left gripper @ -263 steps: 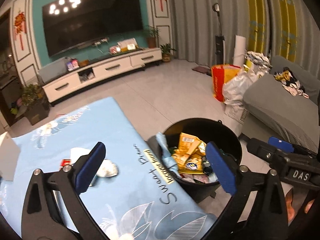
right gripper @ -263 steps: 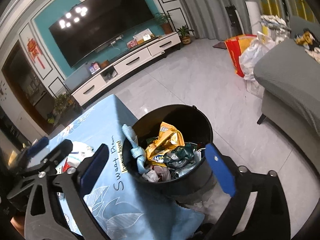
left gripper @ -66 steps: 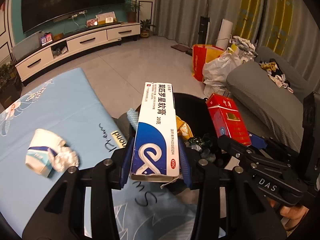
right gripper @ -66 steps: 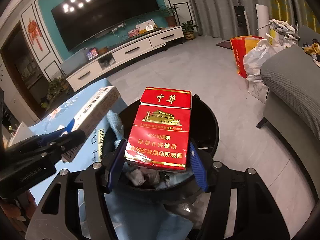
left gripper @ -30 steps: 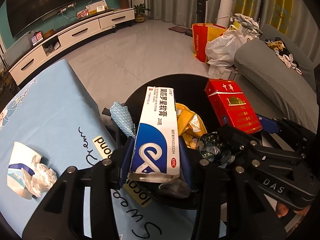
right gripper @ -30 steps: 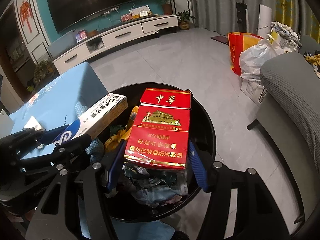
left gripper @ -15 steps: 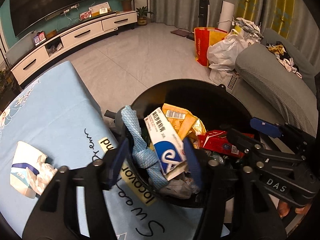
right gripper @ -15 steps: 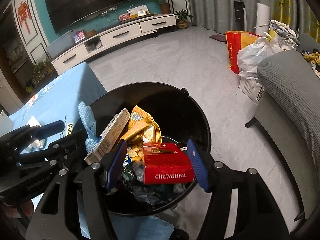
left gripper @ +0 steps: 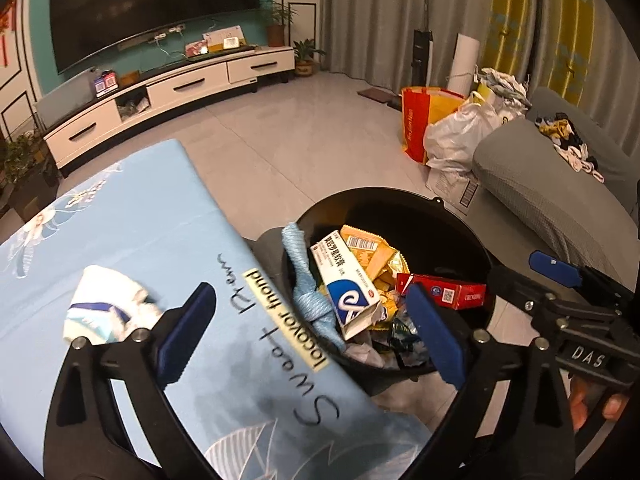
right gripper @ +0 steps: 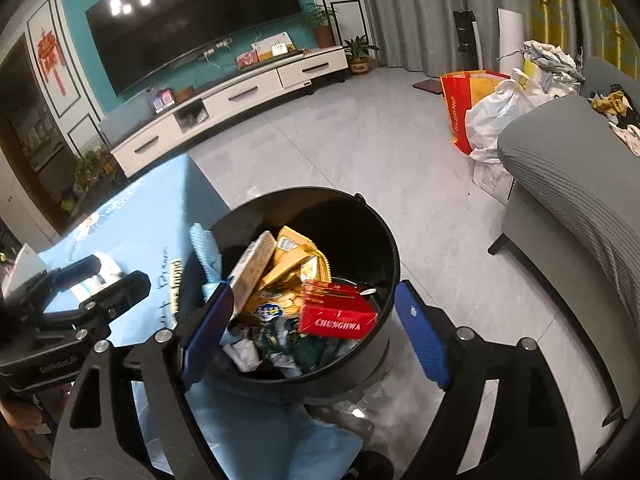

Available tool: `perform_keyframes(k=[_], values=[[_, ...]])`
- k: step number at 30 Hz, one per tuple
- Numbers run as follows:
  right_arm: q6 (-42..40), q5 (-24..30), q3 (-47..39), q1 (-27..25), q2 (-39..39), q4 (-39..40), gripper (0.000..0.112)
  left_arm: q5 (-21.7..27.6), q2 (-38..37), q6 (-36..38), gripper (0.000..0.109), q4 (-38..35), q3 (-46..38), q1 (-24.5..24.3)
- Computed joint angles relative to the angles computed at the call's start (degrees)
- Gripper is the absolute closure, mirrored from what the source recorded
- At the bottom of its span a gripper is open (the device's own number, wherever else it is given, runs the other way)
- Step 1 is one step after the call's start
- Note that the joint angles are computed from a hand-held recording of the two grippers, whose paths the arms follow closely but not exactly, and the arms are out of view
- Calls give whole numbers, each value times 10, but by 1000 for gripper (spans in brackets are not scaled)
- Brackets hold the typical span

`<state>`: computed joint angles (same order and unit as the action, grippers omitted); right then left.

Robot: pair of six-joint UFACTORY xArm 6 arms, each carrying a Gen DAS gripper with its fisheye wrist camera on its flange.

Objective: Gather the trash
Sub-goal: 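Grasp the white paper cup with the left gripper while the right grasps the white tissue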

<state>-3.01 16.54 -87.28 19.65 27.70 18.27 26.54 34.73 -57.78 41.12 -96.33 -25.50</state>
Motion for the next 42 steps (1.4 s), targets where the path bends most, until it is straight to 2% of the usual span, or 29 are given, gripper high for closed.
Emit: perform_keyframes(k=[4,11,15,23,27,29,32,35,39,42], values=[[-66,-4,21,9,-25,89,25,0,-60,-73,9,61,69,1],[-77,13,44,30,-59,99,25,9,-173,-167,9,125,195,6],[-81,12,57,47,-73,92,25,4,-250,-237,9,144,290,25],[-128,41,43,87,-66,97,25,-12,-379,-443,9,228,468,86],[-163,56,21,106,-45,108,25,12,-401,-430,9,204,506,97],[-188,68,-1,116,-24,120,25,6,-406,-418,9,193,518,105],[-206,91,-41,125,11,125,25,-38,-404,-378,9,170,530,127],[-218,115,-98,133,56,134,25,-82,-382,-376,9,173,521,151],[-220,129,-177,143,117,126,25,-109,-347,-377,9,183,493,171],[-198,156,-272,147,184,87,28,-125,-311,-363,9,200,455,185]])
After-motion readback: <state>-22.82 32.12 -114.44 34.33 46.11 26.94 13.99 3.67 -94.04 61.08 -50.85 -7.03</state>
